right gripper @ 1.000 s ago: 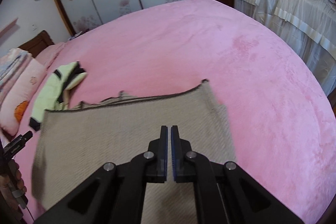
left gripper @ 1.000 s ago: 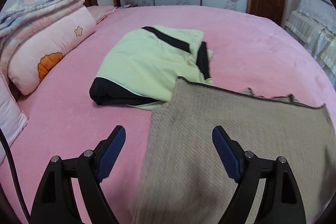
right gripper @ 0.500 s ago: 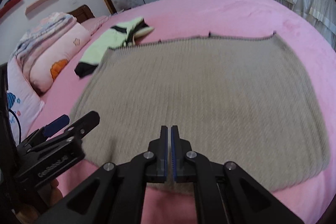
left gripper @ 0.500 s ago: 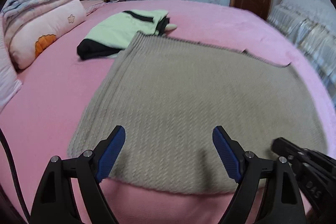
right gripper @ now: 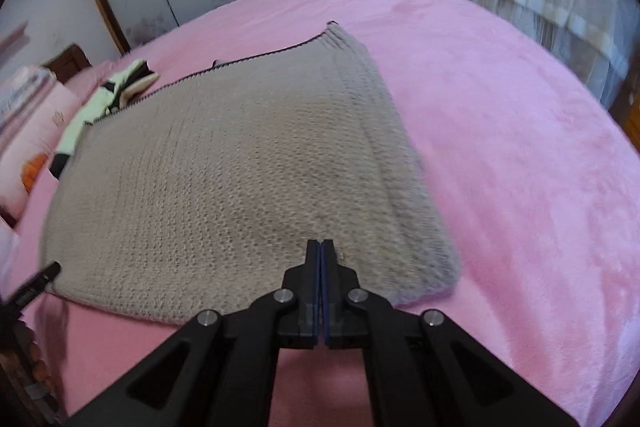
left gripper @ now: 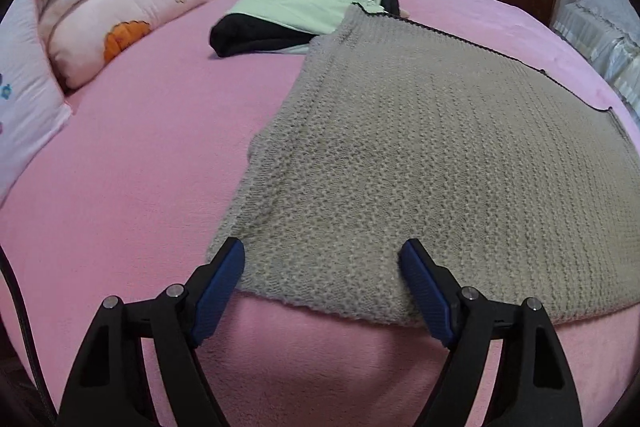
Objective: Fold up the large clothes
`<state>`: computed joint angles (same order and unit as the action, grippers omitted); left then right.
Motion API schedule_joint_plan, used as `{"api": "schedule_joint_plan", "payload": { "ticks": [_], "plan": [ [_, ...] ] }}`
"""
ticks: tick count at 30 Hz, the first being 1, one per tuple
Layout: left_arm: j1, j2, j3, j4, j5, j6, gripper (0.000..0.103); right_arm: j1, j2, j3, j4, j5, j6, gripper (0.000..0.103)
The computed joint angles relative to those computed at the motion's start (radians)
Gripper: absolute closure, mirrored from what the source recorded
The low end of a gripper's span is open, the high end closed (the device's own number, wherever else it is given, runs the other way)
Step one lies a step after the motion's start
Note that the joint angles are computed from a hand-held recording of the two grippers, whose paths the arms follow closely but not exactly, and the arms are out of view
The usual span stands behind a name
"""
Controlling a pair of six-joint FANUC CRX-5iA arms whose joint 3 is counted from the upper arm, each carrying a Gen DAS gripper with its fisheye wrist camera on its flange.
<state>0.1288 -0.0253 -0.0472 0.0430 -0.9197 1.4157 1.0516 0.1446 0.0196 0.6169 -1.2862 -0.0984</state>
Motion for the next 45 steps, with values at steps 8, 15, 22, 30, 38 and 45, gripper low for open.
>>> {"api": "schedule_joint_plan", "payload": {
  "ticks": [8,15,22,30,38,45],
  "plan": [
    [0.008,-0.004,-0.009,0.018,-0.012,0.003,0.023,0.016,0.023,0.022,0.001,-0.06,0.002,0.1],
    [0.06,-0.012,0.012,0.146,-0.11,-0.07,0.023,0.036,0.007,0.044,0.006,-0.039,-0.068,0.1],
    [0.145,-0.077,-0.025,0.345,-0.203,-0.191,0.019,0.086,0.043,0.139,0.059,-0.058,-0.029,0.074],
    [0.173,-0.132,-0.01,0.458,-0.268,-0.213,0.012,0.132,0.104,0.262,0.187,-0.061,0.026,0.061],
    [0.187,-0.151,-0.05,0.601,-0.315,-0.284,0.001,0.166,0.19,0.384,0.296,-0.082,0.11,0.038],
    [0.228,-0.109,-0.185,0.734,-0.333,-0.282,0.001,0.159,0.229,0.403,0.3,-0.072,0.112,0.038]
  ]
}}
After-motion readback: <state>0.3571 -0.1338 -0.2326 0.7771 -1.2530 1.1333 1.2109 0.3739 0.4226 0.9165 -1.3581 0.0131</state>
